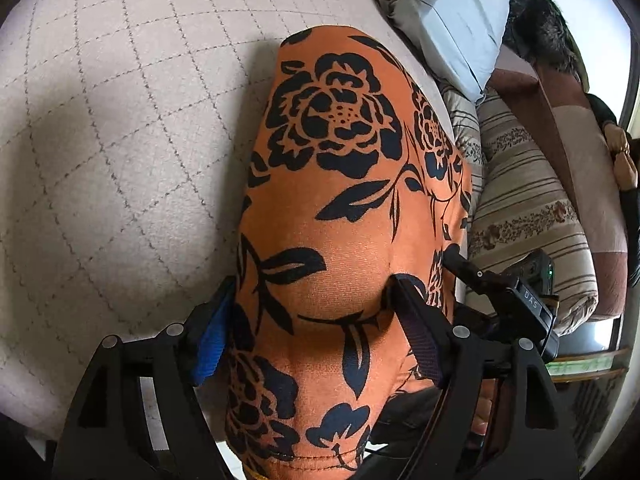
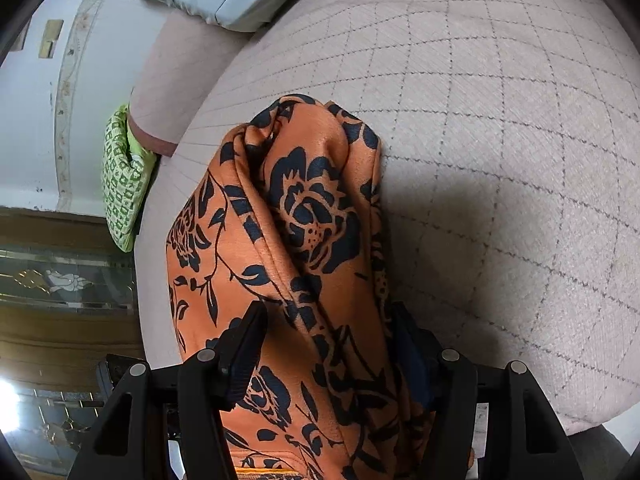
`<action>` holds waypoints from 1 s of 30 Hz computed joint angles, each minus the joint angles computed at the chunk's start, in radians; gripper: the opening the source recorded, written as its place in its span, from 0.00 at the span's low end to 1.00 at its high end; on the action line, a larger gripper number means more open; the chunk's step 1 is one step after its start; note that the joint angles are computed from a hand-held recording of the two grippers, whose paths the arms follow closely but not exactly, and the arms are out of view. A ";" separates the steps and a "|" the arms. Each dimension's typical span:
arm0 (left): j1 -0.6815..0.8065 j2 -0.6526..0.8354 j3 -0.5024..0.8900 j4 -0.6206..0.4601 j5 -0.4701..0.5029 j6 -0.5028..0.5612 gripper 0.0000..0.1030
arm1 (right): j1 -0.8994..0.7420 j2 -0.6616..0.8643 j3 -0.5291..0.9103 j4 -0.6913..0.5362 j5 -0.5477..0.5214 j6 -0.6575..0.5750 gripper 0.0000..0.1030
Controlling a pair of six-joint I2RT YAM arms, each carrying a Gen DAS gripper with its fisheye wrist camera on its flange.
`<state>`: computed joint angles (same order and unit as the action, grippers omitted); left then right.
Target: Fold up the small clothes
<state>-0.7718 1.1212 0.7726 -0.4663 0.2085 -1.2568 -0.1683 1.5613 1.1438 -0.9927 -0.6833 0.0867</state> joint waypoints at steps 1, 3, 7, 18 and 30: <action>-0.004 0.001 0.001 0.000 -0.005 0.000 0.76 | 0.008 0.004 0.001 -0.004 0.010 0.002 0.59; -0.012 0.001 0.001 0.000 -0.013 -0.003 0.76 | 0.022 0.014 -0.003 -0.008 0.024 0.012 0.59; -0.024 0.012 0.015 -0.001 -0.028 -0.009 0.76 | 0.020 0.011 -0.002 -0.006 0.019 0.016 0.58; -0.048 0.026 0.022 0.002 -0.059 -0.008 0.76 | -0.005 0.029 -0.005 -0.010 -0.014 0.011 0.57; -0.060 0.027 0.012 0.025 -0.068 -0.028 0.76 | -0.048 0.046 -0.006 -0.014 -0.058 0.004 0.53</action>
